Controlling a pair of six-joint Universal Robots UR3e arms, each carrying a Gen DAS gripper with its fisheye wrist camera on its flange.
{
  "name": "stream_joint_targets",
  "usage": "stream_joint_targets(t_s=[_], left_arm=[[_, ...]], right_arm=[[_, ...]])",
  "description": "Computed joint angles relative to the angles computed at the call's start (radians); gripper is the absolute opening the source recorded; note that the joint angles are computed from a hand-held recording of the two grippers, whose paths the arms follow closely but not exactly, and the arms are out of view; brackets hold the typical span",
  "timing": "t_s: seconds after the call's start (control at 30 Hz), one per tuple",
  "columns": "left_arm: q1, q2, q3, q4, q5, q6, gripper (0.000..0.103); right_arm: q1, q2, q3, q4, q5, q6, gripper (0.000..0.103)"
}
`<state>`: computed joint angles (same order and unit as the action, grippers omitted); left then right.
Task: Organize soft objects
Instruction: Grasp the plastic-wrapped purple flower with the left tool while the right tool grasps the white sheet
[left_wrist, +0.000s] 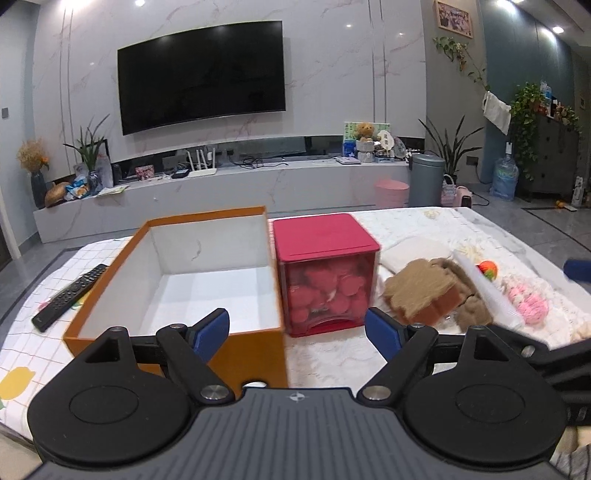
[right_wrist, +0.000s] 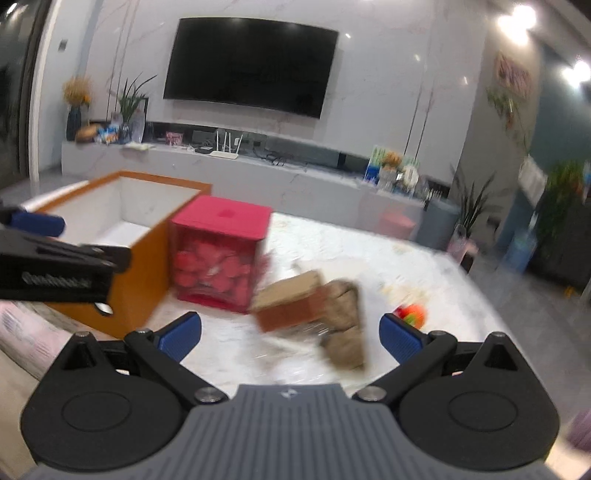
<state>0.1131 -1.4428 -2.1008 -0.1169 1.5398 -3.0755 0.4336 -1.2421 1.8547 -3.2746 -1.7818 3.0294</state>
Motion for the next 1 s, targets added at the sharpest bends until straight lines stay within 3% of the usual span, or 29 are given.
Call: stream_joint_targets(t_s=[0.2, 0.43, 0.7, 0.83, 0.93, 1.0], left_arm=[[-0.076, -0.094, 0.016, 0.096, -0.001, 0.052, 0.098], [-0.209, -0.275, 0.068, 0.209, 0.062, 0.092, 0.099], [-0.267, -0.47, 0.085, 0.395, 0.03, 0.134, 0.099], [-0.276, -0.593, 0.095, 0.553, -0.003, 0.087, 0.099], [-0.264, -0.615, 0.133, 0.477, -0.073, 0.065, 0.099], [-0.272, -0.624, 0.16, 0.433, -0.073, 0.033, 0.099]], right_arm=[[-0.133, -0.038, -0.052, 0.123, 0.033, -0.137, 0.101], [-0.272, 0.034, -0.224, 0.291, 0.104, -0.095, 0.101], [-0.368, 0.099, -0.157, 0.229, 0.223, -0.069, 0.1], [-0.377, 0.093, -0.131, 0.247, 0.233, -0.076, 0.1], [-0.384, 0.09, -0.125, 0.238, 0.251, -0.069, 0.1], [-0.387, 0.096, -0.132, 0.229, 0.258, -0.067, 0.1]])
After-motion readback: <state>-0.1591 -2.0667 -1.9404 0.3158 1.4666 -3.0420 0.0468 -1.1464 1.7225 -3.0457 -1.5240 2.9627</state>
